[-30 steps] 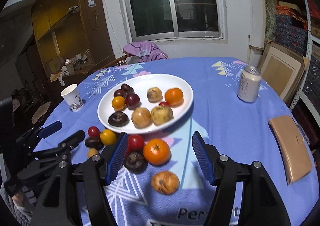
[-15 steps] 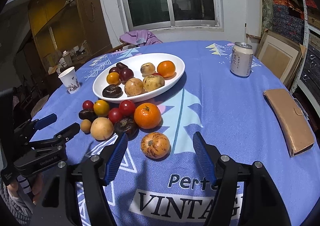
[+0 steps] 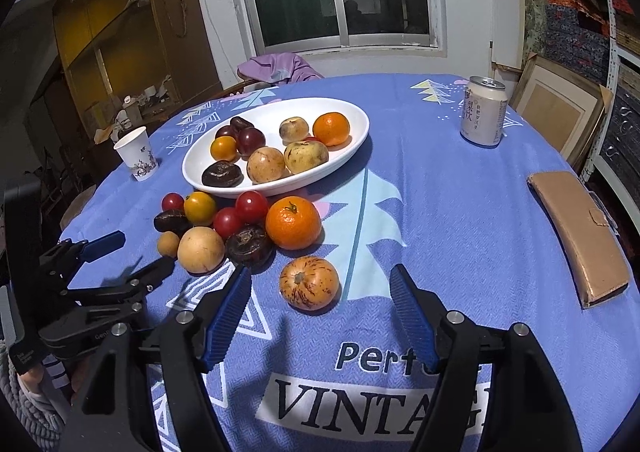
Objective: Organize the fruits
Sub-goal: 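Grasp a small tan round fruit with the left tool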
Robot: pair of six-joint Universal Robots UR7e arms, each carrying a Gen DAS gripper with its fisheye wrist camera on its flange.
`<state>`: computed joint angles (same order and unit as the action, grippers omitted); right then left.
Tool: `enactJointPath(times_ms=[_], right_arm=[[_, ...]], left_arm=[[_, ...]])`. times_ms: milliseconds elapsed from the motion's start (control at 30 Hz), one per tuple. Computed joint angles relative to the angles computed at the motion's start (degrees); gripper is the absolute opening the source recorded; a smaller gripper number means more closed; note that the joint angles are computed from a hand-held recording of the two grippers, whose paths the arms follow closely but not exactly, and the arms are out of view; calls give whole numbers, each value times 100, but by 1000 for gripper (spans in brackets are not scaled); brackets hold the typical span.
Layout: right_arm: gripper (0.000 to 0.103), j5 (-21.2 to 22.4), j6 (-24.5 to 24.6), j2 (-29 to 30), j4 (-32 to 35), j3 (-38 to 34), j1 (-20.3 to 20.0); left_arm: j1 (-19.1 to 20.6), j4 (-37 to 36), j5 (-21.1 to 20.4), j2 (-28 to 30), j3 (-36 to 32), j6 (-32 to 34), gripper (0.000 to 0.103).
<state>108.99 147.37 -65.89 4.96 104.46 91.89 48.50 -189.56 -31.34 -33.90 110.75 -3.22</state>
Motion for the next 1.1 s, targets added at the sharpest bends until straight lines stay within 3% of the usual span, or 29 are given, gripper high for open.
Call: enactJointPath(times_ms=[133, 300, 533, 800, 933, 1100], right_arm=[[73, -11, -10, -2, -2, 7, -2], [73, 12, 31, 20, 40, -19, -2], [73, 27, 42, 39, 65, -31, -6], [73, 242, 2, 202, 107, -127, 22], [73, 452, -135, 334, 47, -156, 73], [73, 633, -206, 477, -20, -239, 100]], left_arm=[[51, -10, -154, -9, -35, 67, 82], [276, 352, -479, -227, -76, -457, 82], [523, 769, -854, -317, -255, -764, 56], [599, 870, -889, -179, -512, -622, 51], [605, 817, -993, -173, -527, -479, 29], [579, 793, -957, -174, -497, -467, 29]])
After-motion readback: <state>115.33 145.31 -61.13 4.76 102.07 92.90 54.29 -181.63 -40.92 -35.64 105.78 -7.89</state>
